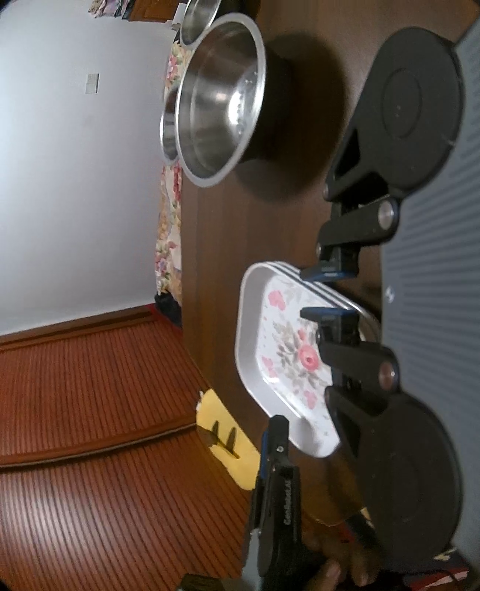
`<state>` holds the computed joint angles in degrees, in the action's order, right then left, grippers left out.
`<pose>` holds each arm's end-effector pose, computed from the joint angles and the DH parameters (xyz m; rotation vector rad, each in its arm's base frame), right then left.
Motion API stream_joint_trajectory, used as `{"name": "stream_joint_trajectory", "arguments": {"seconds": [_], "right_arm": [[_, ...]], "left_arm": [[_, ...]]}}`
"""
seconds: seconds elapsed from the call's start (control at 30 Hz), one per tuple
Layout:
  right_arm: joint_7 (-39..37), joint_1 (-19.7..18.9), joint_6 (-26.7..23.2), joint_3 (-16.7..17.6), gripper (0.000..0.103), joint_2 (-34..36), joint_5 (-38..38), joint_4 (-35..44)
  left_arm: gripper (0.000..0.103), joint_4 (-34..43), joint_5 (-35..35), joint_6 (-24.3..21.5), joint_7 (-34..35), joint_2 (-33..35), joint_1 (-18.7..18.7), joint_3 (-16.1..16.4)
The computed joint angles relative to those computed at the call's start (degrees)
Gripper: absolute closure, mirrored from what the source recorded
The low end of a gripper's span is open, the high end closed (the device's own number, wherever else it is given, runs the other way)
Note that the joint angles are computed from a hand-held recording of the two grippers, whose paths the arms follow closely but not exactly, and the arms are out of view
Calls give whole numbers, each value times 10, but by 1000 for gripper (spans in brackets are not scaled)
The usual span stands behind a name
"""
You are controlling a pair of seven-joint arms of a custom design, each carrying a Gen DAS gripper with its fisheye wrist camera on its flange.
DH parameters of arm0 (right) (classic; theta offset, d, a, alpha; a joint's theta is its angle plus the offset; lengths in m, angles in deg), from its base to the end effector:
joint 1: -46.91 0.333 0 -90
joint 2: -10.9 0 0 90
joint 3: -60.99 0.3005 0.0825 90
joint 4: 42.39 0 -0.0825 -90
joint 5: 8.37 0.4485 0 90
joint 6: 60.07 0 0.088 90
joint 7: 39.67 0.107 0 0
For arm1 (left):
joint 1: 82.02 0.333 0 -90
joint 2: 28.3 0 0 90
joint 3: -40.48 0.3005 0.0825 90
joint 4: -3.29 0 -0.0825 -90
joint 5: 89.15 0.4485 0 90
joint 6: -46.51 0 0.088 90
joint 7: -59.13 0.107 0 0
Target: Organize plates and bowls
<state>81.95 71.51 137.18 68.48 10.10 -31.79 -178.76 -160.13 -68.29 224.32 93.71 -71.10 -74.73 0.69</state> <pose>0.4672 0.3474 0.3920 -1.7979 1.1031 -0.3939 0.3702 -0.2313 0.3880 -1.6349 1.6752 -0.8998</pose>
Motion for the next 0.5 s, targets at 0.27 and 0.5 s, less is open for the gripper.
{"name": "stream_joint_trajectory", "arguments": {"seconds": [0.27, 0.5], "right_arm": [[-159, -13, 31, 19, 87, -35, 168, -32], [-286, -29, 61, 31, 67, -53, 309, -49]], "left_arm": [[63, 48, 10, 20, 2, 20, 45, -40], [52, 124, 9, 59, 5, 68, 155, -144]]}}
